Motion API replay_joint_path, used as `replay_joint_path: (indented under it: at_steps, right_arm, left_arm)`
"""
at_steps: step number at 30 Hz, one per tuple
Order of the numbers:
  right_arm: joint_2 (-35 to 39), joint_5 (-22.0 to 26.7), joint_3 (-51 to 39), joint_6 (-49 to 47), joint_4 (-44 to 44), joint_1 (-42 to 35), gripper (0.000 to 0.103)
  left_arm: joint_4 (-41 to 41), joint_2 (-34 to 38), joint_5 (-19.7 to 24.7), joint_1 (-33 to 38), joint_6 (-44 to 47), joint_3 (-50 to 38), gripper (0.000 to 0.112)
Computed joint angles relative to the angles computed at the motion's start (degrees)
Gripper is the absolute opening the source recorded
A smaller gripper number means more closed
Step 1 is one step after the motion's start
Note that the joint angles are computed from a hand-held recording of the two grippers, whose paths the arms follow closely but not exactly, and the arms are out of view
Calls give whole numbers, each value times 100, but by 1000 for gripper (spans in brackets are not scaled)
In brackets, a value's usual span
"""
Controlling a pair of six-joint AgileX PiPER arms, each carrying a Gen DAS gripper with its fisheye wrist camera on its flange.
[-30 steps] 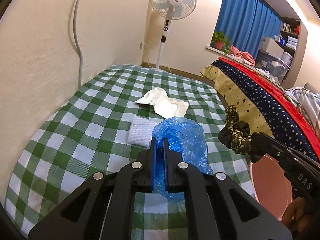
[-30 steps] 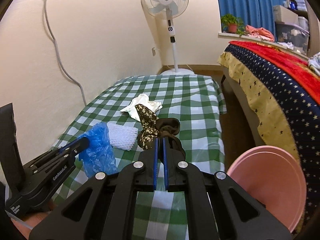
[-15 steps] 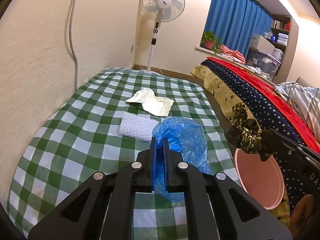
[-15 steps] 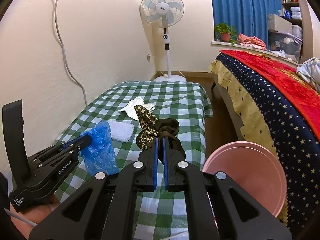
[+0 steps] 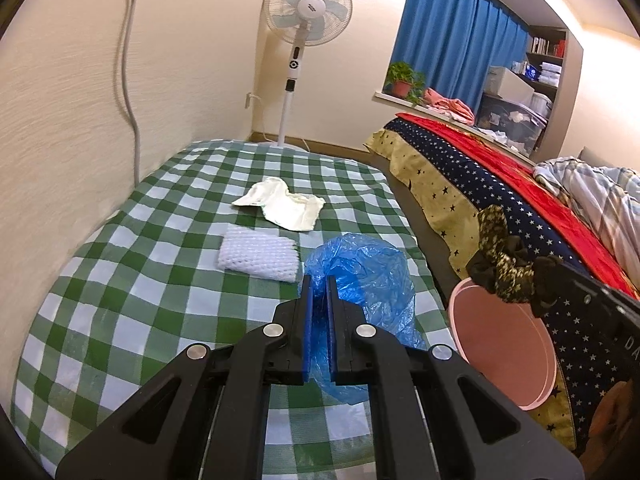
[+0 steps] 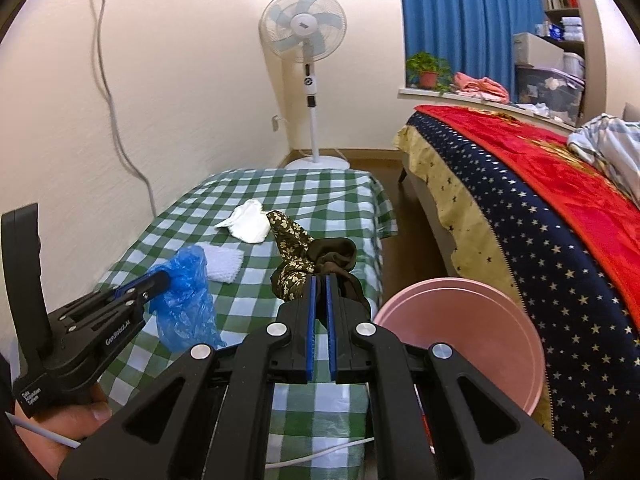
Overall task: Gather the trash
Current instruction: 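Carry the blue bag and black-and-gold cloth toward the pink bin with both tools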
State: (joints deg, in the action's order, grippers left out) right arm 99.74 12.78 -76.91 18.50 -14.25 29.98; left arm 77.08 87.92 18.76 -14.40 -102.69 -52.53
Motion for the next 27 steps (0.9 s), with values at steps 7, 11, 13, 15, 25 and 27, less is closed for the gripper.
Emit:
replay_joint_path:
  at_steps: [7,11,13,15,25,27]
  right_arm:
    - [-45,-4,113,2296,-2118,-143,5]
    - [-72,75,176,3700,-3387,-260,5]
    - [-73,116,189,4130,-3758,-333,5]
    - [-79,124,220,4380,-3973,-417,5]
    - [-110,237,343,5161,-4655,-789,5]
    - [-108,263,364,5226,-4705,-850,5]
  left_arm:
    - [154,246,-10,-102,-95,-216,6]
    - [300,395,-19,-179,-189,-339,6]
    - [397,485,-54,-209,-264,-424,6]
    - [471,590,-78,-255,-309,-526,6]
    - [752,1093,-137,-657,-499,-1079,6]
    - [847,1186,-164,-730,-570,-1172,6]
